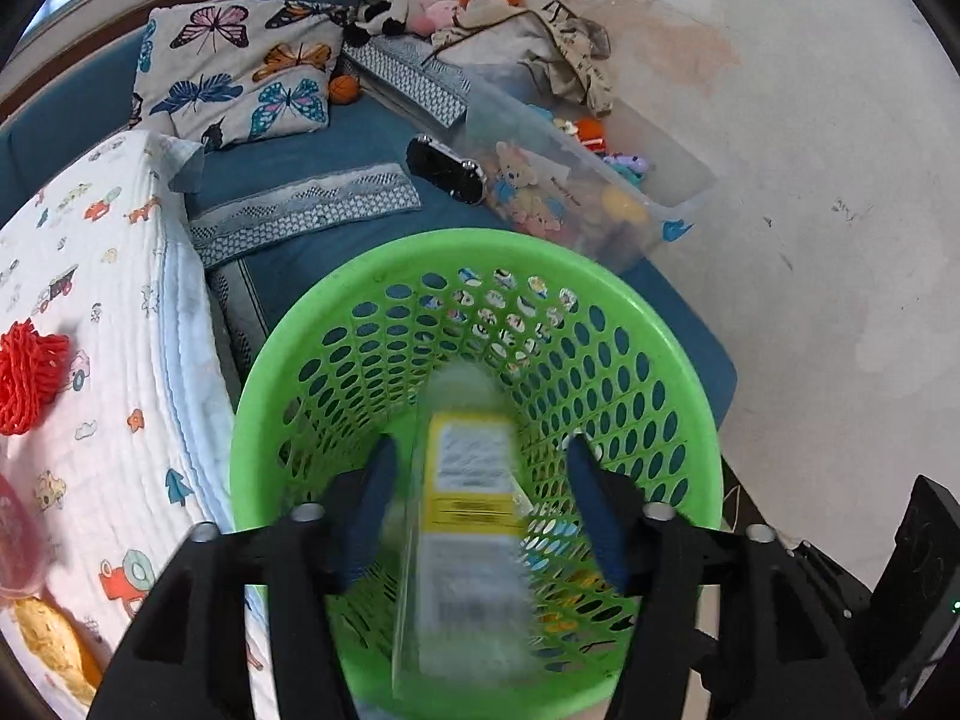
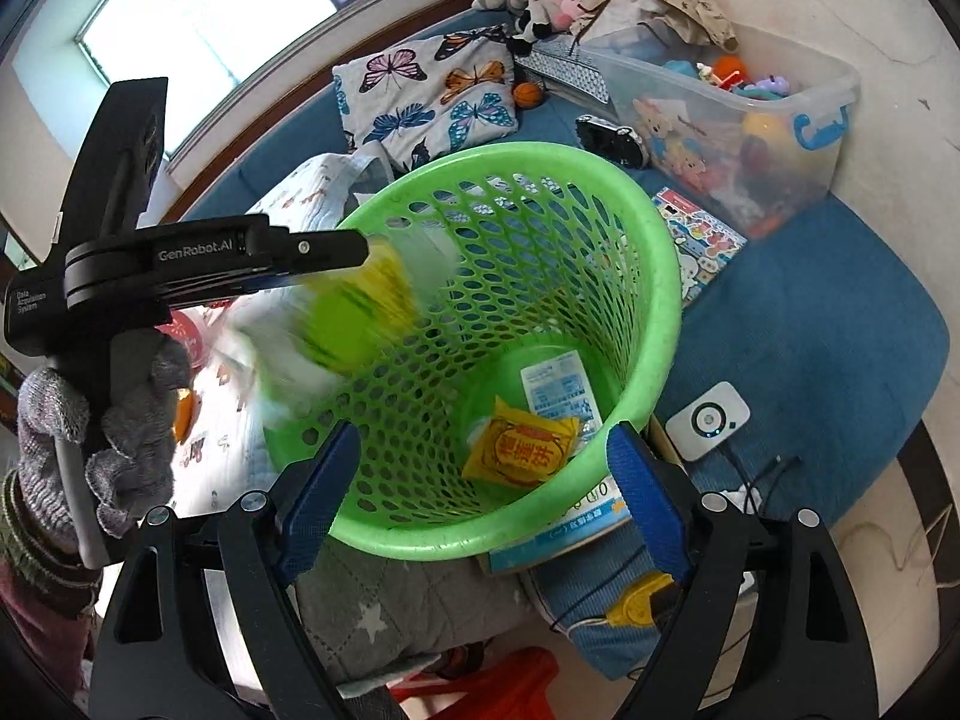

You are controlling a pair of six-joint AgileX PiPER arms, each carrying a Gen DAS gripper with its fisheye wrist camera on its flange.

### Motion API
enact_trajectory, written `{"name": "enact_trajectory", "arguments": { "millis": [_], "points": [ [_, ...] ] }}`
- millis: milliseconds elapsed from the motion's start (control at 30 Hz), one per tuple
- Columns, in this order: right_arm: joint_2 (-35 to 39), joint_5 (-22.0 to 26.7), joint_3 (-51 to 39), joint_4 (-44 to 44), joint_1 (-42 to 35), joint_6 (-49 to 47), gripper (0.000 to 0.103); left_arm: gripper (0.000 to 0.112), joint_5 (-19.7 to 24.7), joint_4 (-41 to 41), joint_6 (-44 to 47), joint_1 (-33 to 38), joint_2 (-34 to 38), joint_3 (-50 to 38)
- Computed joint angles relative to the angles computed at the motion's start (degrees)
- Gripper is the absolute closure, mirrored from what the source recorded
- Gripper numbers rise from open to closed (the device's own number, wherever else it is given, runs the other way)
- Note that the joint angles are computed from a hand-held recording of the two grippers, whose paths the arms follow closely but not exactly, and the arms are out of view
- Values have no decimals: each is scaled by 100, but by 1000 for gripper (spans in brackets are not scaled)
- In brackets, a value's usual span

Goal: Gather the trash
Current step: 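Release the yellow bag with the right gripper while the left gripper drops the bottle into the basket, then move both tools back over the table toward the remaining trash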

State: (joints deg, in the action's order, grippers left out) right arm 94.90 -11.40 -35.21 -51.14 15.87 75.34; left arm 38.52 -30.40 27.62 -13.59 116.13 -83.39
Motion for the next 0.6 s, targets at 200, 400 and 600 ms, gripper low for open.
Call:
{"name": "enact_trajectory", "arguments": {
  "millis": [200, 400, 600],
  "points": [
    [-154, -36, 108, 341, 118, -340, 19, 53, -320, -516, 742, 203, -693, 853],
    [-377, 63, 211, 1264, 484, -1100, 19, 53, -574, -1144, 1791, 742, -1813, 2059],
    [-521, 273, 190, 2592, 1024, -2231, 19, 53, -381, -1851, 2957, 1726, -2820, 3077]
  ]
}}
